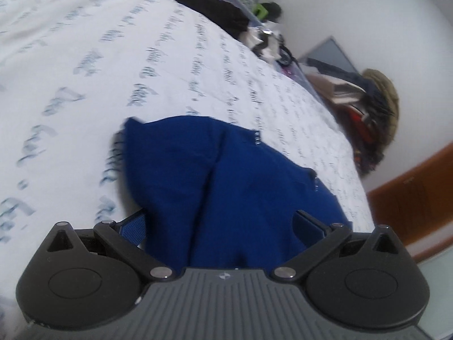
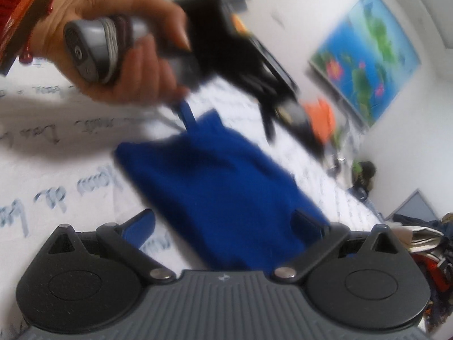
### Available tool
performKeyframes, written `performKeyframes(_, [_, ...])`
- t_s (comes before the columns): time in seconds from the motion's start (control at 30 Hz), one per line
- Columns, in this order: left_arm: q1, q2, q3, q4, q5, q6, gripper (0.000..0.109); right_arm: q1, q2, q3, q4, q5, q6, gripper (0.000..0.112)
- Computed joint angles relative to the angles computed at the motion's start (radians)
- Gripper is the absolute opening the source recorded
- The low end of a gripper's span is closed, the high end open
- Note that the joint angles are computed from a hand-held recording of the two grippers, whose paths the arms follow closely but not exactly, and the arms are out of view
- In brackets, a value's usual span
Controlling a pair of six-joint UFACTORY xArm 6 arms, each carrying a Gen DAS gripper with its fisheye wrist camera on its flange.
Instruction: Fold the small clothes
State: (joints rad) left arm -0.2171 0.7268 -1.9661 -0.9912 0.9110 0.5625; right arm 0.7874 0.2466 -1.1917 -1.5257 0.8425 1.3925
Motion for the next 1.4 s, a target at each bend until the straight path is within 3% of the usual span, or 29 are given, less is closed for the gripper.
performKeyframes(0.17, [-0.023,0.084,-0.115,-0.008,-0.020,-0.026,0.101,-0.001,0.089,-0.106,0.000,0.033,-0.007,0.102])
performKeyframes(0.23, [-0.035,0.098,-0.133,0.006,-0.058,-0.051,0.092,-0.003,0.123,-0.142,-0.018,0.050,-0.010,0.102])
performKeyframes(0.33, [-0.055,0.122,-0.172,0.093,-0.104,-0.100,0.061,-0.014,0.144,-0.163,-0.049,0.034,0.000,0.098])
performKeyframes(0.37, [-0.061,0.135,-0.198,0.143,-0.101,-0.128,0.041,-0.024,0.144,-0.167,-0.051,0.010,-0.006,0.082])
performKeyframes(0.4, [-0.069,0.139,-0.206,0.195,-0.111,-0.149,0.027,-0.028,0.140,-0.163,-0.044,-0.010,-0.010,0.054])
performKeyframes(0.47, [-0.079,0.130,-0.194,0.256,-0.133,-0.152,0.019,-0.042,0.129,-0.154,-0.012,-0.065,-0.016,0.034])
performKeyframes(0.6, [-0.105,0.063,-0.094,0.325,-0.227,-0.136,0.015,-0.052,0.111,-0.132,-0.025,-0.104,0.017,0.011])
performKeyframes(0.9, [-0.174,-0.072,0.026,0.517,-0.362,-0.262,0.015,-0.051,-0.054,0.032,-0.175,-0.076,0.252,0.008])
performKeyframes(1.17, [-0.262,-0.111,0.015,0.742,-0.387,-0.471,0.015,-0.070,-0.248,0.211,-0.207,-0.022,0.403,0.007])
performKeyframes(1.4, [-0.346,-0.086,-0.060,0.836,-0.356,-0.518,0.015,-0.125,-0.417,0.373,-0.200,-0.026,0.522,0.007])
